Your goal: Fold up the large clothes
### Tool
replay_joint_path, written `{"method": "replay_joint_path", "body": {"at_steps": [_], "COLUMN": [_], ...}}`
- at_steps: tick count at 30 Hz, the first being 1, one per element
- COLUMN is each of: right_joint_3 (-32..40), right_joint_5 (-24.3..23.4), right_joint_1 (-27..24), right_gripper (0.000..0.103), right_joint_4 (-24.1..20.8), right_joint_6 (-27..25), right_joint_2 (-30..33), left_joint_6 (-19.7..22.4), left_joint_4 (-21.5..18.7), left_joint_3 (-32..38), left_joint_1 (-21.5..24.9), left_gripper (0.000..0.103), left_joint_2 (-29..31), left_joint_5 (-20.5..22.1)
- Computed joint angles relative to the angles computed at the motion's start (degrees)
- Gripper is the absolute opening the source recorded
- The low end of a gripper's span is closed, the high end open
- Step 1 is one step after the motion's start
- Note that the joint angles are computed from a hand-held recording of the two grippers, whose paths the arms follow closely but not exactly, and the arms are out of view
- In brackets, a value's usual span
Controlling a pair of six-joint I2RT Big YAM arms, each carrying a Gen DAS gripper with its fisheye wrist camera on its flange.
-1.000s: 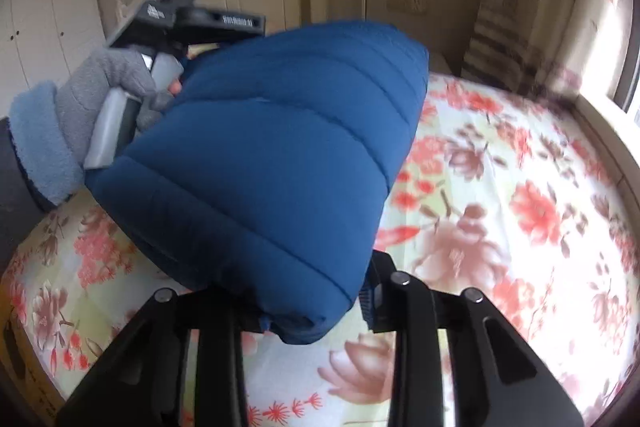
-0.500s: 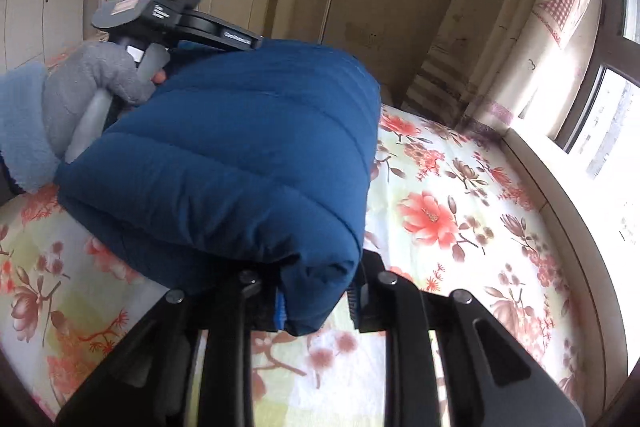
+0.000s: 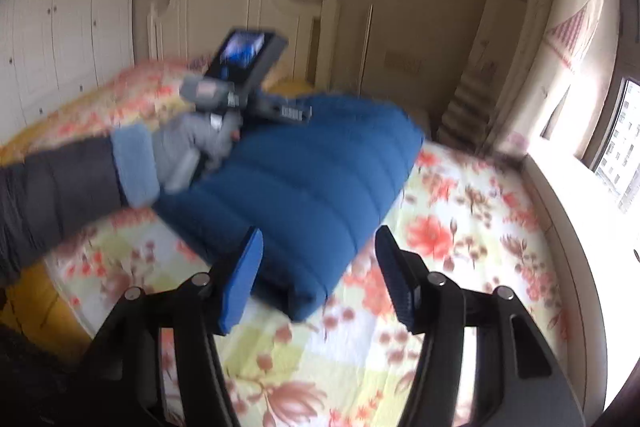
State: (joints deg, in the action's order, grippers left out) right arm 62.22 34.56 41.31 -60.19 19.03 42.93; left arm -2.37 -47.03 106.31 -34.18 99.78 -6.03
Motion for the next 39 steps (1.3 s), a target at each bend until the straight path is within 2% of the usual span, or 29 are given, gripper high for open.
{"method": "replay_joint_path", "body": {"at_steps": [2,4,5,7,8,9,10,12,14,19,21,22,23,24,25,26,29,30,31,33,36,38,39], "right_joint_3": [-0.85,-1.32,-2.19,-2.32,-4.23,-6.53,-7.67,-7.09,-4.03,1.22,2.37,2.72,3.34,2.43,2.09,2.62,6.86,8.30,9.24,13.10,20.86,27.52,29.59], "right_joint_5": [2.02,-3.46,-8.98,-13.67,-10.86,-9.90,-11.26,-15.02,-20.66,-22.72,-25.26,-25.81,-27.33,-31.07,-35.35,-37.36,-35.60,-34.91,-34.17,-34.71,-36.43,-37.32,-38.52], "right_joint_1": [-1.57,-7.14,-9.75,-10.71,-10.17,-9.97,-10.59,-12.53,-15.74,-22.13,-25.34,-25.83,-26.94,-29.01,-30.96,-32.09,-32.40,-33.14,-32.94,-35.96,-39.04,-40.31,-40.81], "right_gripper": [0.057,0.057,0.057,0.057,0.059,0.059,0.060,0.059,0.056,0.056,0.056,0.056,0.058,0.060,0.061,0.061,0.065,0.065,0.065,0.065,0.065,0.065,0.069], "right_joint_4": [7.11,12.84,13.95,9.97,10.57,14.05,15.46,13.60,9.41,15.28,16.42,15.33,13.11,13.77,15.00,14.01,9.04,9.30,9.74,12.53,13.81,9.93,7.95], "right_joint_6": [-3.83,-7.69,-8.19,-8.58,-11.02,-12.36,-12.02,-13.48,-14.29,-16.91,-19.76,-20.53,-21.48,-22.12,-20.56,-20.32,-25.35,-26.60,-25.94,-24.01,-21.22,-19.48,-19.51], "right_joint_2": [0.52,3.13,5.16,10.86,12.52,11.81,11.19,10.56,9.85,8.80,11.98,13.71,16.58,18.33,18.49,18.73,20.41,21.19,21.40,25.34,34.06,40.98,43.98], "left_joint_6": [0.53,0.45,0.31,0.01,-0.56,-1.29,-1.41,-0.71,-0.09,-1.36,-1.22,-1.22,-1.26,-1.37,-1.54,-1.72,-1.95,-2.14,-2.37,-2.70,-2.86,-2.83,-3.12], "left_joint_4": [0.62,0.56,0.66,0.75,0.44,0.24,0.43,1.79,1.84,0.72,1.09,1.31,1.49,1.71,1.51,1.15,0.95,0.90,0.73,0.71,0.92,0.96,0.69], "left_joint_3": [-0.71,-1.17,-1.52,-1.92,-1.90,-2.03,-2.49,-3.74,-3.56,-2.74,-3.04,-3.28,-3.52,-3.73,-3.64,-3.48,-3.42,-3.35,-3.25,-3.29,-3.48,-3.54,-3.43], "left_joint_1": [-0.45,-0.55,-0.61,-0.43,-0.12,0.02,-0.11,-0.92,-1.39,-0.62,-0.76,-0.85,-0.92,-0.82,-0.83,-0.62,-0.51,-0.43,-0.27,0.03,0.03,0.10,0.08], "left_gripper": [0.099,0.099,0.099,0.099,0.099,0.099,0.099,0.099,0.099,0.099,0.099,0.099,0.099,0.099,0.099,0.099,0.099,0.099,0.099,0.099,0.099,0.099,0.099], "left_joint_2": [-0.47,-0.86,-1.10,-1.41,-1.52,-1.68,-1.95,-2.66,-2.53,-2.00,-2.19,-2.34,-2.48,-2.67,-2.55,-2.44,-2.43,-2.35,-2.28,-2.30,-2.42,-2.43,-2.34], "left_joint_5": [-1.85,-2.66,-3.16,-3.09,-1.57,-1.31,-1.85,-4.68,-6.71,-4.60,-5.36,-5.77,-6.06,-5.78,-5.98,-5.14,-4.94,-4.73,-4.21,-3.44,-3.51,-3.47,-3.76]}}
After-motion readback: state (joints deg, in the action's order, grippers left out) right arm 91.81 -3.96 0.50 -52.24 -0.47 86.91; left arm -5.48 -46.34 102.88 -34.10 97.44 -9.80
